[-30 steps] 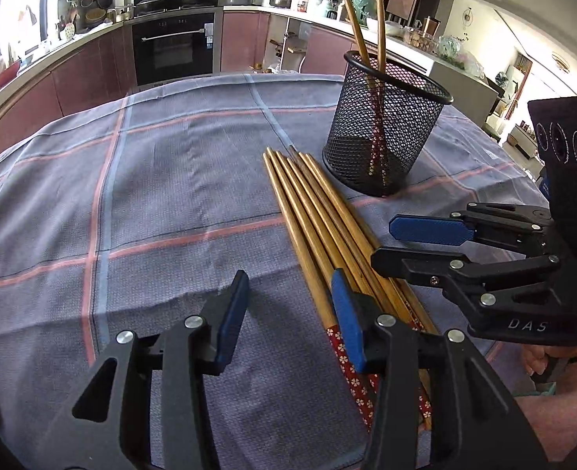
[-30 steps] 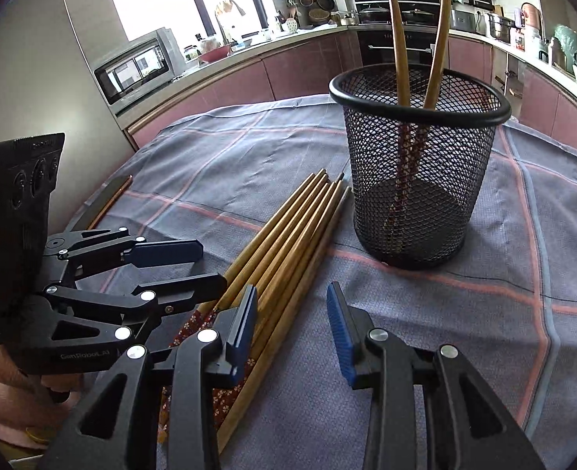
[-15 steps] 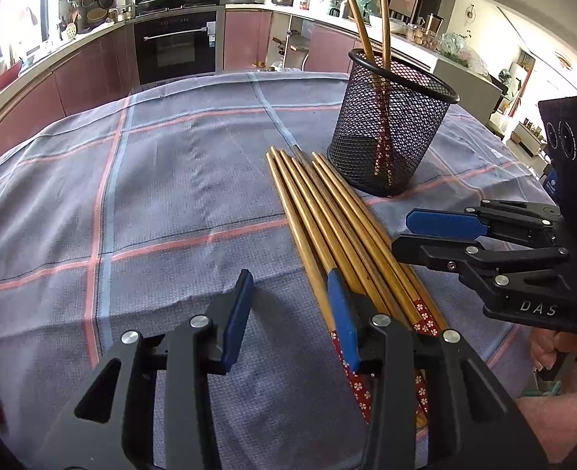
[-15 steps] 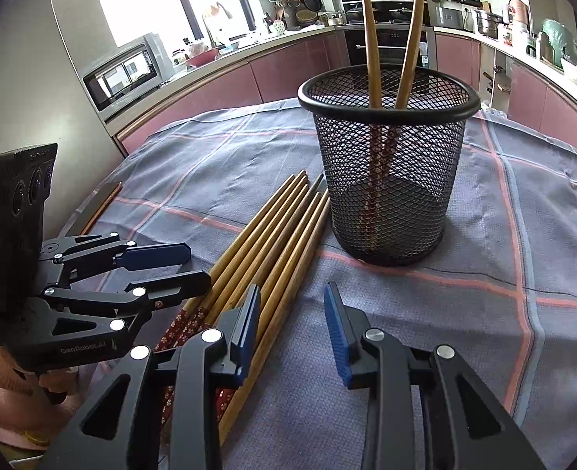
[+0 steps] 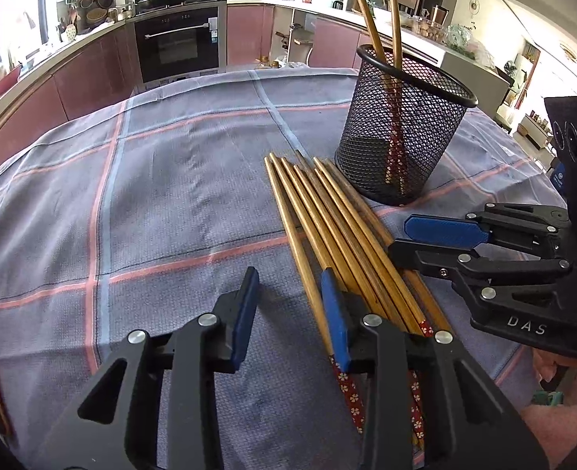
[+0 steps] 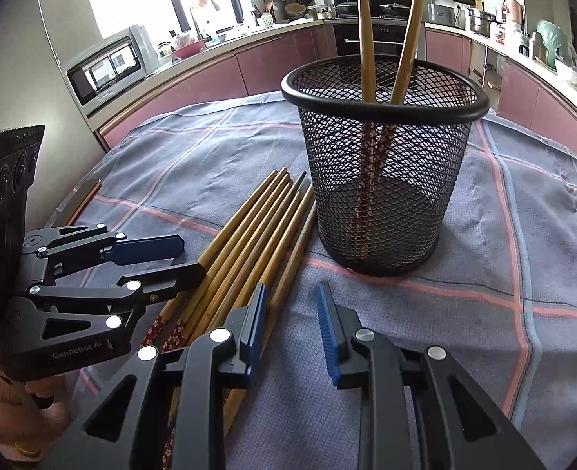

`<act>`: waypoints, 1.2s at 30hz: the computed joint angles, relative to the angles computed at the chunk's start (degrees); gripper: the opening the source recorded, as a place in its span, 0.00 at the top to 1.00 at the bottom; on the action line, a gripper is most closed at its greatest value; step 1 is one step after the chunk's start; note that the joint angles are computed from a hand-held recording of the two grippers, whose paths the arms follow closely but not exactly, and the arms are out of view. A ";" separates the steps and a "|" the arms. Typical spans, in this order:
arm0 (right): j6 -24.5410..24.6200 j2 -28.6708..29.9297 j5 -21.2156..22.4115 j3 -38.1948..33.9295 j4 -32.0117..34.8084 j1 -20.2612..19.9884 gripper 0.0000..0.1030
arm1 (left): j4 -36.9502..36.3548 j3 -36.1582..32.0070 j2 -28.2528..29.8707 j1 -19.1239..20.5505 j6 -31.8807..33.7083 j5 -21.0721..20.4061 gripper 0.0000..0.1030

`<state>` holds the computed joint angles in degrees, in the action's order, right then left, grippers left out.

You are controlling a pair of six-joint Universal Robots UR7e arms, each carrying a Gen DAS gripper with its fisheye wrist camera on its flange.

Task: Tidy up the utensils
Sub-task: 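Close the right gripper on another chopstick and lift it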

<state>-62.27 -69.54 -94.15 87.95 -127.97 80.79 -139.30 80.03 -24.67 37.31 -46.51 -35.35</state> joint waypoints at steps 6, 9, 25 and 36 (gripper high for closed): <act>-1.58 -0.49 -0.83 1.86 -2.94 0.38 0.80 | 0.33 -0.02 0.00 0.05 -1.22 0.29 0.76; -0.63 -0.46 -0.15 1.41 -1.04 0.27 0.90 | -0.58 0.20 -0.06 0.12 -1.55 -0.27 0.87; -0.88 -1.60 5.07 -1.30 7.33 -1.11 0.95 | -7.89 4.25 -1.21 -1.61 -1.23 -1.15 0.93; -1.07 0.00 0.86 -2.18 7.03 -0.22 0.90 | -5.79 3.19 -0.95 -0.39 2.19 -3.59 0.90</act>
<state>-63.34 -69.54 -93.29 85.77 -120.94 80.56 -145.09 83.22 -25.62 36.92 -44.31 -38.94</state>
